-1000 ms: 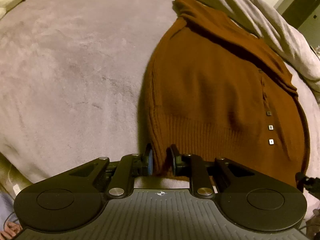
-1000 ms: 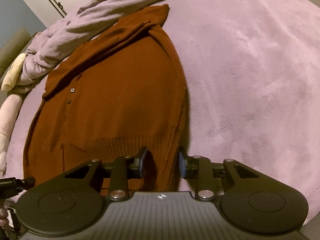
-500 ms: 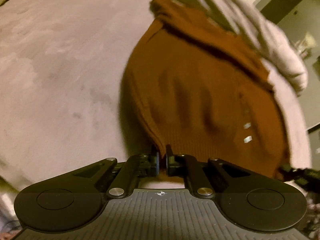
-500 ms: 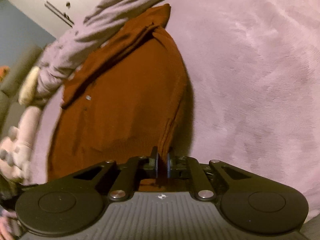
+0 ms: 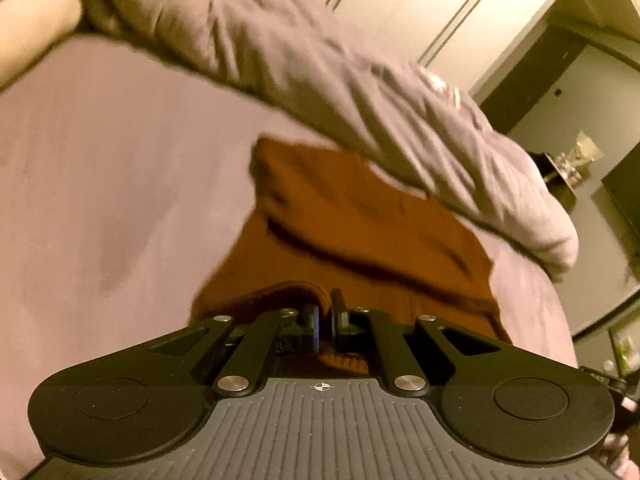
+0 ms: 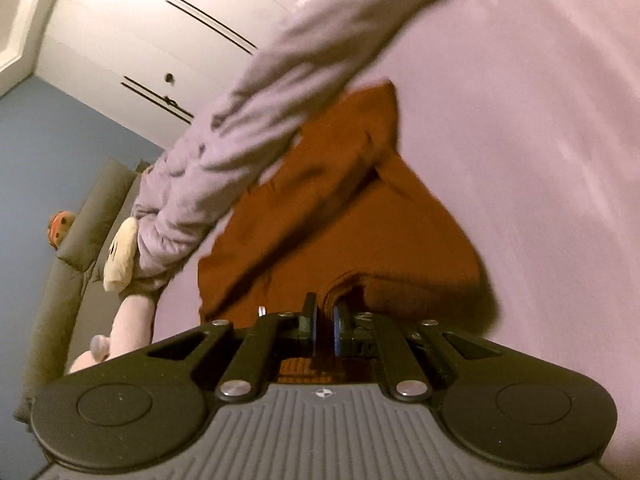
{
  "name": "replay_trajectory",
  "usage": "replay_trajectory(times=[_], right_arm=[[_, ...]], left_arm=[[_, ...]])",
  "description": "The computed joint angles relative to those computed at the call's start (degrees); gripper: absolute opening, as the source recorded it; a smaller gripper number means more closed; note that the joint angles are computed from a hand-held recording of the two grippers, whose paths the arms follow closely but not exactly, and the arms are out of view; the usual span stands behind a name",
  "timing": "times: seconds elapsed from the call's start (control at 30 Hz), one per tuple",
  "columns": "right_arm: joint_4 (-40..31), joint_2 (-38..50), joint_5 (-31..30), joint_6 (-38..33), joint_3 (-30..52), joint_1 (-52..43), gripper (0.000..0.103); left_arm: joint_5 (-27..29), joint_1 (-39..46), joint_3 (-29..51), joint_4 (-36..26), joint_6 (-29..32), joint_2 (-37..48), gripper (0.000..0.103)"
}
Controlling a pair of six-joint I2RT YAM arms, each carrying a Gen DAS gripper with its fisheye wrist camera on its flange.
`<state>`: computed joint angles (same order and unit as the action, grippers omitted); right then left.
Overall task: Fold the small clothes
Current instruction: 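Grasp the cardigan hem with both grippers and fold it toward the collar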
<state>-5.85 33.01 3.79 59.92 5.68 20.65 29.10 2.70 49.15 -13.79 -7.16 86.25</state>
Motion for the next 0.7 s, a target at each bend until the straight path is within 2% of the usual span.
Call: replay_trajectory(times=[0.1,0.2,0.37,0.43,0.47,0.5,0.53,0.57,0.6,0.63,0.7], right_arm=[[12.58,15.94,-3.04,-5.69,3.69,-6.30,0.006],[19.00,27.84,-2.19,-10.61,8.55,-8.77,0.006],[24.11,42.25,-1.28,-17.77,15.44,-11.36,0.006],[22.78,45.59,-0.44,-21.72,17.98,-11.42,0.009],[22.73,45.85,0.26,-23.01,18.09,-11.27,0.009],[23.01,45.53,0.65,-24.07,17.69,-11.31,0.015],[23.56,44.67,1.44,-25.18,16.76,-11.29,0.028],[23.93,43.58,3.36,-25.97,15.80,-10.55,0.036],[24.34,42.75,5.17,-27.46,14.90,-10.09,0.051],[23.84,41.43,6.93,-29.33,14.03,-9.84,0.056],[22.78,39.69,8.03,-33.50,12.81,-10.42,0.056]], left_arm=[[-3.92,-2.47,5.12,2.23,-2.85,5.09,0.007],[-9.00,-5.33,9.47,3.36,-3.00,9.68,0.007],[-17.34,-9.55,13.87,5.91,-0.59,16.77,0.008],[-19.85,-10.19,13.97,6.91,-0.44,18.17,0.016],[-20.64,-10.34,13.01,8.68,-0.42,18.14,0.023],[-20.11,-9.81,11.59,10.67,0.23,17.68,0.036],[-18.53,-8.94,10.10,12.74,1.25,17.28,0.041],[-17.37,-8.22,9.19,13.77,2.17,17.05,0.049],[-16.45,-7.31,8.43,14.30,3.52,16.85,0.050],[-15.79,-6.45,7.91,14.68,4.66,16.79,0.050],[-12.67,-4.13,8.15,13.92,6.39,17.61,0.051]])
